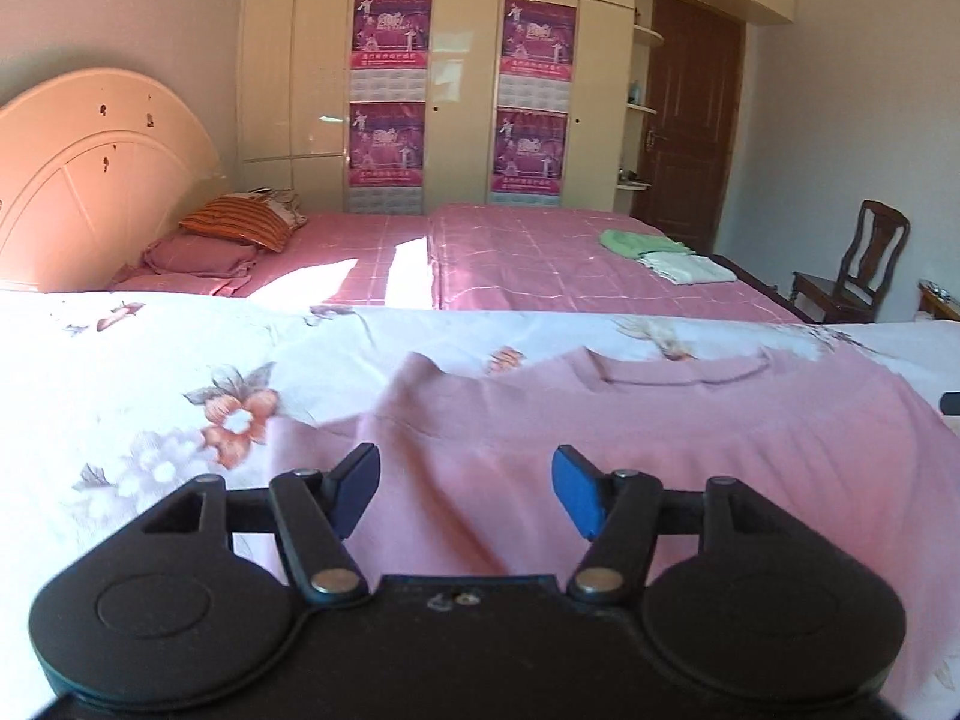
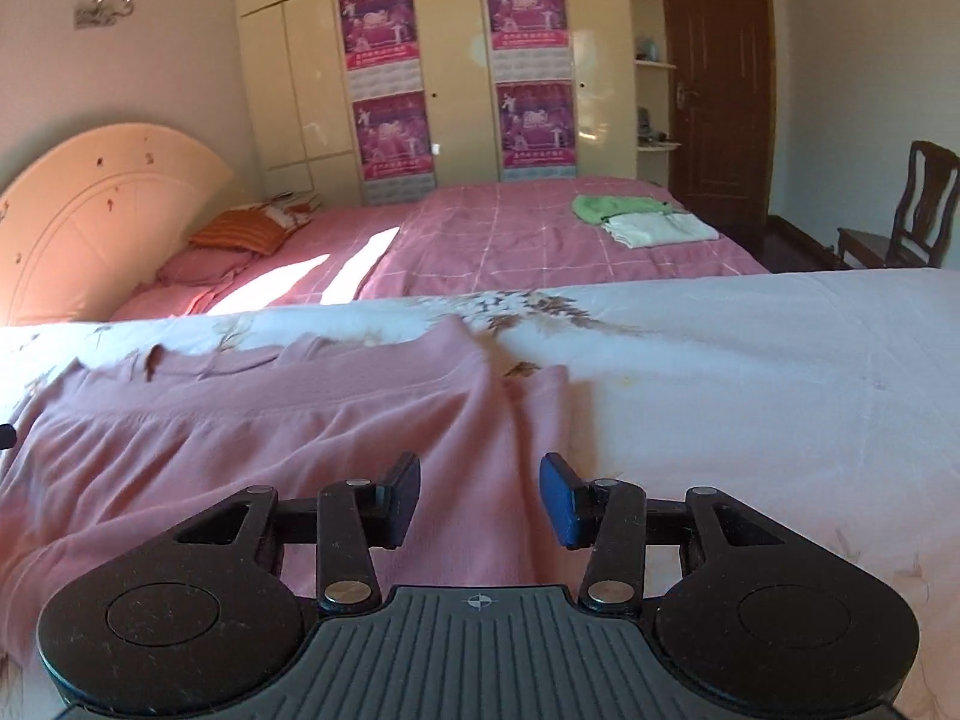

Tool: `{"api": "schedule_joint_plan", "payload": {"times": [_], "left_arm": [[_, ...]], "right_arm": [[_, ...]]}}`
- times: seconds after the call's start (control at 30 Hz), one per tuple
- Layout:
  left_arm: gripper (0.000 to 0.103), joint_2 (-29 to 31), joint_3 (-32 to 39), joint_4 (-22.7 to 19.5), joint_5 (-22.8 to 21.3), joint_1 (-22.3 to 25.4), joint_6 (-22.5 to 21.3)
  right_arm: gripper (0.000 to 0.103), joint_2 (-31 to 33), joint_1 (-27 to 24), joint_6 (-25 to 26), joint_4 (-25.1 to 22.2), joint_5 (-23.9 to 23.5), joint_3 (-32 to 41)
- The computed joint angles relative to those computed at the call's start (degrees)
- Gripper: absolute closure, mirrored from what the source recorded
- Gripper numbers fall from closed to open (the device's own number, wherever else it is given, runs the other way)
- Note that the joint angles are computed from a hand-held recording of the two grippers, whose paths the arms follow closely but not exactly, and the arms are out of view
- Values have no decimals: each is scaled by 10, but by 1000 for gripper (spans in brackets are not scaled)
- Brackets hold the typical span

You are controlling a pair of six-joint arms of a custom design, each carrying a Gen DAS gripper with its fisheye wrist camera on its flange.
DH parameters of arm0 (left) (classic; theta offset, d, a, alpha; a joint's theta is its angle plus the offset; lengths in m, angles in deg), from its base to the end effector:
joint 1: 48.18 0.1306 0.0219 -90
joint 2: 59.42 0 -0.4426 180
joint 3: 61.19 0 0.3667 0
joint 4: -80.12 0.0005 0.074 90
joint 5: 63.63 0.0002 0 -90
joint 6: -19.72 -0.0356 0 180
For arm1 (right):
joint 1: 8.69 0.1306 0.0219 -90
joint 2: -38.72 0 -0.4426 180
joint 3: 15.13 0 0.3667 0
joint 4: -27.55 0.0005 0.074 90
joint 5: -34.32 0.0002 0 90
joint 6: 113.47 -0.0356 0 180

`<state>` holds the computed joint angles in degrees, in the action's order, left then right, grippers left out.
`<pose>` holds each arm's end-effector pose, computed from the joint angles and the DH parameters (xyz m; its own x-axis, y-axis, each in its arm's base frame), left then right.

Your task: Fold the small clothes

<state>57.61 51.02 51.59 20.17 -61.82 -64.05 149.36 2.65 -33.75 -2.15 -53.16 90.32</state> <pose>0.6613 -0.1570 0.4337 -0.5470 0.0217 -0.8368 0.0879 0.9956 -0.0316 0.6209 0.1224 0.4488 -0.5806 0.0654 -0.8116 -0.0584 0.9909 0.1216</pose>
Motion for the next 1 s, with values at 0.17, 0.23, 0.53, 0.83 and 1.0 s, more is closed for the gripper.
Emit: {"api": "schedule_joint_plan", "payload": {"times": [0.17, 0.23, 0.53, 0.83, 1.0], "left_arm": [[42, 80, 141, -93, 15, 17, -34], [42, 103, 178, -115, 21, 17, -54], [96, 99, 140, -57, 41, 20, -41], [95, 122, 174, -100, -9, 26, 50], [62, 74, 119, -60, -52, 16, 28]], "right_arm": [[58, 57, -16, -5, -16, -31, 92], [58, 84, -16, 10, -42, -42, 136], [96, 113, -5, 111, -47, -41, 140], [97, 125, 2, 89, -53, 9, 148], [73, 79, 16, 105, -8, 28, 100]]}}
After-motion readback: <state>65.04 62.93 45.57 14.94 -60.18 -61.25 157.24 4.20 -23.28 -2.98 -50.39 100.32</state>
